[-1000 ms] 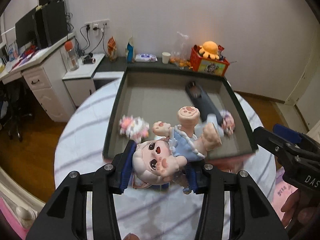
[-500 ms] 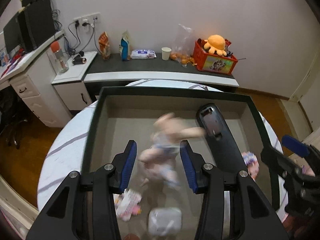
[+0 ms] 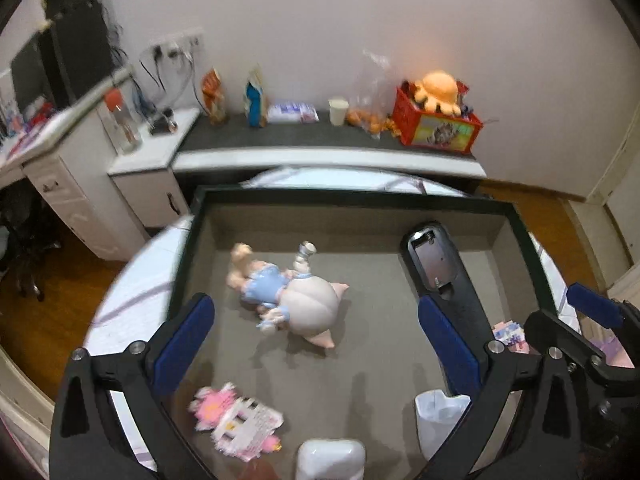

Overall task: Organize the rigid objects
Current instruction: 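Withdraw the left tool from the box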

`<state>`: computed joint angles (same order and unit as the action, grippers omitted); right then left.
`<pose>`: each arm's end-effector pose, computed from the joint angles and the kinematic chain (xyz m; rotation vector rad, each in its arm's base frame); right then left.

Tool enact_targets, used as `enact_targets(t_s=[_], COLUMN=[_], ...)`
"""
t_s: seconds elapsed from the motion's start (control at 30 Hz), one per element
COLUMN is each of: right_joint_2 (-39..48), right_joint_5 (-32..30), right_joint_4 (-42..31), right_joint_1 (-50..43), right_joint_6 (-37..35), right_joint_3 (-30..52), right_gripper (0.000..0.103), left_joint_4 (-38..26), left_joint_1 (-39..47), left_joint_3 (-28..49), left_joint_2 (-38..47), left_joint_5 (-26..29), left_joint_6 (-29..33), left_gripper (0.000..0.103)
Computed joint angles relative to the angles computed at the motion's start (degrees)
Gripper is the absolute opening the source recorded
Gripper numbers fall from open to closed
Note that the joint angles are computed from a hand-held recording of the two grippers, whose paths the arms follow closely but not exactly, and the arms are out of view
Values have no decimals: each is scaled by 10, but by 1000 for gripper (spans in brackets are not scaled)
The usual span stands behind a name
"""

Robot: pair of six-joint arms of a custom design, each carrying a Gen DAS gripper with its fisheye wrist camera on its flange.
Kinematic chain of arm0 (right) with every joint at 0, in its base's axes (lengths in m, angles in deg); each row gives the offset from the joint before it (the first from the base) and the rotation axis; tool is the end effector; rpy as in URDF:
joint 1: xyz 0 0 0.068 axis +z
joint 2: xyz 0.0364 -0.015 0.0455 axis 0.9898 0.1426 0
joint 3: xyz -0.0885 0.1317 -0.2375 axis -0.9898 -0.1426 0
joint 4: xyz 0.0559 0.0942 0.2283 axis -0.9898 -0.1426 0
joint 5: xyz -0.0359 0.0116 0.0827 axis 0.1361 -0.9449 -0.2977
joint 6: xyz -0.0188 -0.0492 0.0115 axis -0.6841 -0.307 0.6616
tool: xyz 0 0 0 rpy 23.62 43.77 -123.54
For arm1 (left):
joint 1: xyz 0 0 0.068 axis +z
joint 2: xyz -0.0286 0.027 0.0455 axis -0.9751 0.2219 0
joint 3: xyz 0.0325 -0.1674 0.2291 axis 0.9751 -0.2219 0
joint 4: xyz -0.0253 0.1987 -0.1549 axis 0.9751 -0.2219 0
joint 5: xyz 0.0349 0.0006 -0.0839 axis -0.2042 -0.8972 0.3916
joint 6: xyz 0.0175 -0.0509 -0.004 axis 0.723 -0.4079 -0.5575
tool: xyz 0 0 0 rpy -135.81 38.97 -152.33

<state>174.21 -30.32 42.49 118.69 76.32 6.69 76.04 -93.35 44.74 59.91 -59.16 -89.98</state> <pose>0.2754 0.1945 0.0740 0.0200 2.4464 0.1944 0.3354 -0.0932 0.0782 0.0296 2.4747 -0.0753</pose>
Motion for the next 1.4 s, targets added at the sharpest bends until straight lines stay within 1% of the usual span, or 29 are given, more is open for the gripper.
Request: enact_targets(t_s=[0.13, 0.2, 0.27, 0.43, 0.6, 0.83, 0.9, 1.0, 1.1, 1.2, 1.3, 1.4], right_joint_2=[-32, -53, -75, -129, -174, -198, -198, -190, -171, -163, -157, -148], right_joint_5=[20, 34, 53, 99, 140, 179, 184, 188, 183, 184, 186, 183], right_joint_4=[-5, -10, -20, -51, -82, -110, -110, -103, -94, -90, -93, -91], right_joint_1=[27, 44, 69, 127, 187, 277, 300, 332, 355, 374, 385, 390], right_joint_6=[13, 21, 35, 77, 124, 222, 251, 306, 351, 375, 384, 388], right_joint_3=[-21, -34, -47, -77, -108, -156, -171, -200, -217, -226, -226, -226], right_gripper=[85, 85, 85, 85, 85, 85, 85, 85, 85, 85, 85, 85], left_joint_4=[12, 16, 26, 20, -13, -86, -107, -135, -155, -177, -209, -219], left_joint_1=[9, 16, 17, 19, -2, -40, -49, -90, -125, -145, -146, -148], left_joint_3=[-61, -95, -138, -233, -311, -390, -405, -424, -437, -445, -448, -452], left_joint_2=[-67, -105, -152, -271, -384, -529, -561, -596, -613, -633, -668, -681], left_joint_5=[4, 12, 6, 5, -15, -20, -19, -48, -66, -82, -84, -88], left_joint_6=[-1, 11, 11, 7, -1, -33, -41, -69, -94, -107, -111, -113], left_gripper=[103, 103, 103, 103, 103, 103, 103, 103, 103, 103, 103, 103])
